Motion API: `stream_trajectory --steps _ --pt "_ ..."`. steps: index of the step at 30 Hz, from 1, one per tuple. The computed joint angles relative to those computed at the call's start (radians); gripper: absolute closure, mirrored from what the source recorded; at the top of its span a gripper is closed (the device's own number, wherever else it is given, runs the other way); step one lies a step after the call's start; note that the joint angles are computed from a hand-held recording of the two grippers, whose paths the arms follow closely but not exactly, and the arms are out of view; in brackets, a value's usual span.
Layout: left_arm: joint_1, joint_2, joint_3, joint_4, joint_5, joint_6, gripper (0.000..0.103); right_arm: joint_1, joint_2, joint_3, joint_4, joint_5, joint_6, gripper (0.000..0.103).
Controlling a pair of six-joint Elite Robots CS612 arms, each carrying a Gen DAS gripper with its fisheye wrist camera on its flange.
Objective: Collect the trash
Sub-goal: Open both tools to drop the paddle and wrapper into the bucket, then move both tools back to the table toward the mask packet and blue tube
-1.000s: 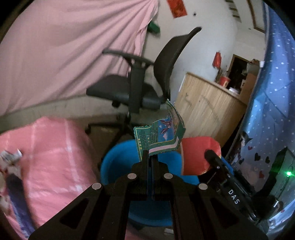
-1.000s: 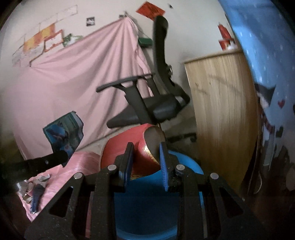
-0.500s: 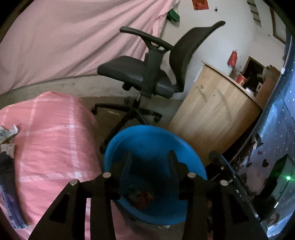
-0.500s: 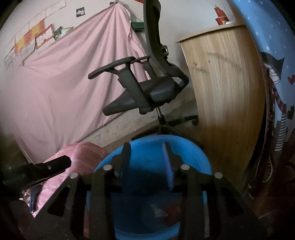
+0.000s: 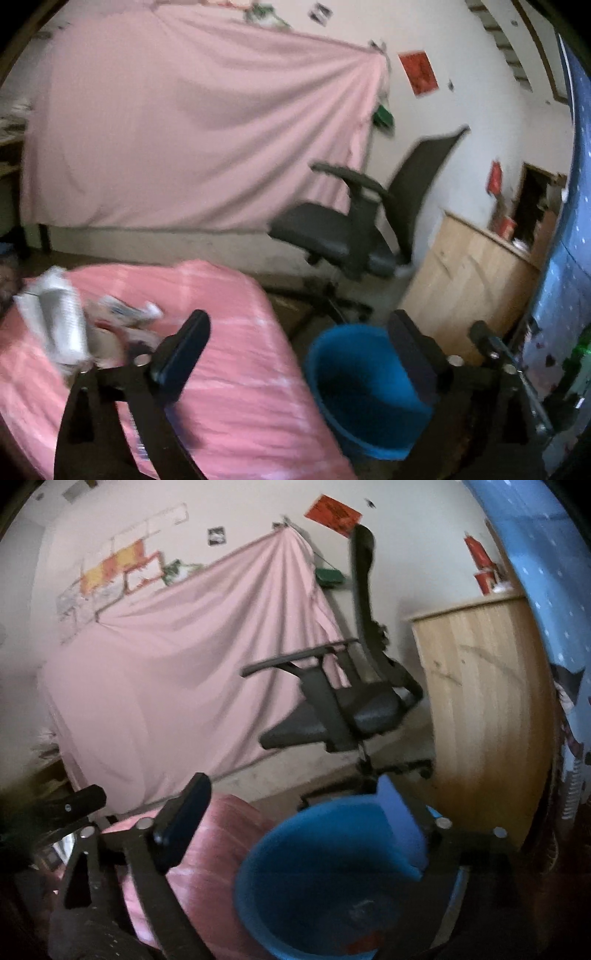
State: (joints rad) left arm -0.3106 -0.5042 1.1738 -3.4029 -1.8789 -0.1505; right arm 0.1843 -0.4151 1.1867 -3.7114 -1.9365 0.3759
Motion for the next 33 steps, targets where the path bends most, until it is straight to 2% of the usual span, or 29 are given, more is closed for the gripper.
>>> stream_trajectory --steps 1,11,19,27,33 --pt "0.005 -0.004 0.013 -0.028 0.024 -0.008 0.002 0.005 0.003 -0.009 -0.013 0.005 -0.018 0.0" --pt "0.046 -0.021 0.104 -0.219 0.194 -0.006 0.002 0.059 0.033 -0.1 -0.079 0.044 -0.2 0.0" --pt "0.077 -0.011 0.135 -0.321 0.286 0.006 0.002 0.09 0.065 -0.178 -0.075 0.068 -0.265 0.0" --pt "0.108 0.009 0.117 -0.301 0.308 -0.007 0.002 0.11 0.101 -0.264 0.044 0.1 -0.331 0.0" --pt "0.128 0.017 0.094 -0.17 0.273 0.043 0.002 0.113 0.111 -0.317 0.271 0.133 -0.316 0.0"
